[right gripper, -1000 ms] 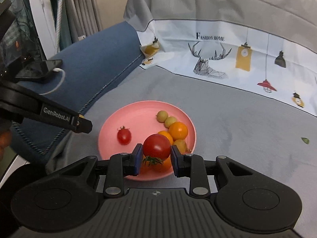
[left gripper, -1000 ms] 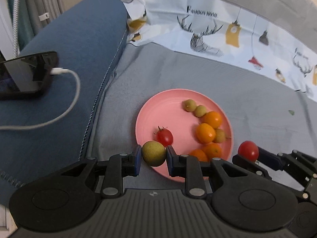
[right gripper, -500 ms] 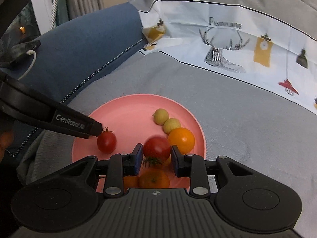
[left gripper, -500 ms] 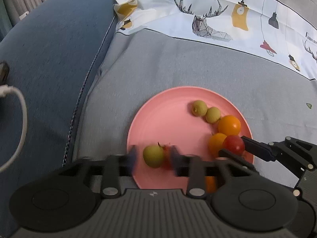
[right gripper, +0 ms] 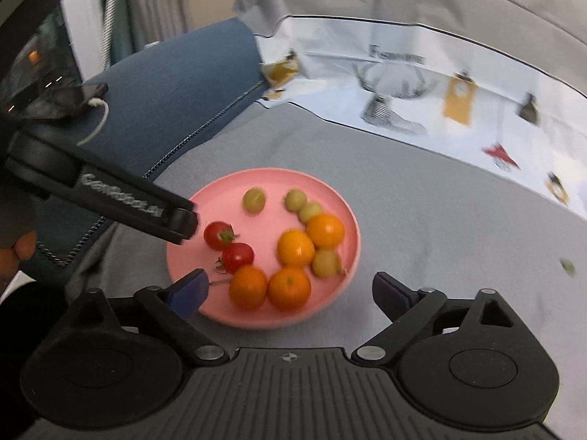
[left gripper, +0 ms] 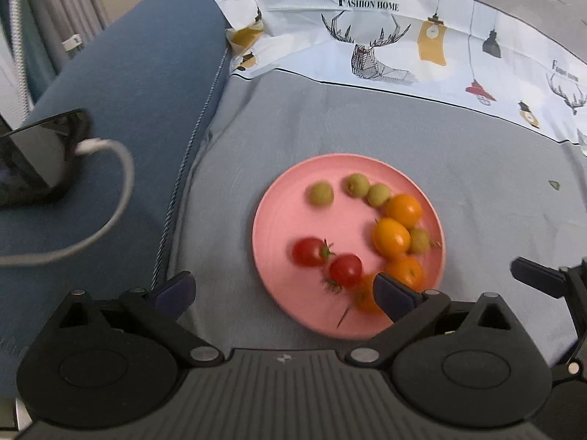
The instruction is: Organize fruits
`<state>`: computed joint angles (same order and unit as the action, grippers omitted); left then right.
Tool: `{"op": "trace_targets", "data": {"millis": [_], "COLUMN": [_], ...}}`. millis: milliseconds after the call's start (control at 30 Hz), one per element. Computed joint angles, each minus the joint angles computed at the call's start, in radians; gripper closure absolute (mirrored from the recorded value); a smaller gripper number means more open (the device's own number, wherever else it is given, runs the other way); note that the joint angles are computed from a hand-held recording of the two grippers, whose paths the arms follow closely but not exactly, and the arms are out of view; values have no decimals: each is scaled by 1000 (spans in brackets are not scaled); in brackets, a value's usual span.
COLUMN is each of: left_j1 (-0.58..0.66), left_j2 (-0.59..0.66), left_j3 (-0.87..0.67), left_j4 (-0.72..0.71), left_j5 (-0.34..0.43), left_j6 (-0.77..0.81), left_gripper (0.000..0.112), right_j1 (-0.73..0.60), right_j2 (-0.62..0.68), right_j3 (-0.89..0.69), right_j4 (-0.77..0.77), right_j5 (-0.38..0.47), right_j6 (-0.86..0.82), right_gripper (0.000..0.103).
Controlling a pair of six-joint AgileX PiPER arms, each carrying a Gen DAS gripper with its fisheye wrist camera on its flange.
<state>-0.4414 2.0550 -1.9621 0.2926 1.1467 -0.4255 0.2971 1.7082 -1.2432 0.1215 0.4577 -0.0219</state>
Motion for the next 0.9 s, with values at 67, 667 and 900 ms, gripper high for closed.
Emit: {"op": "trace_targets", "data": {"millis": [67,667,900], "left_j1": [-25,-276,-348], "left_j2": [-79,-542,-573], "left_j3": [95,579,591], "left_j4": [27,250,330], "left_j5": [-15,-8,61], "left_j6": [-44,-409,-480], "left_gripper": [10,10,10], "right_j1": [29,381,475], "right_j2": [-66,-498,-572], "right_j3": [48,298,335], "right_j4": [-129,-812,-932], "right_j5": [18,241,317], "right_j6": [187,963,1110], "right_gripper": [4,1,1]}}
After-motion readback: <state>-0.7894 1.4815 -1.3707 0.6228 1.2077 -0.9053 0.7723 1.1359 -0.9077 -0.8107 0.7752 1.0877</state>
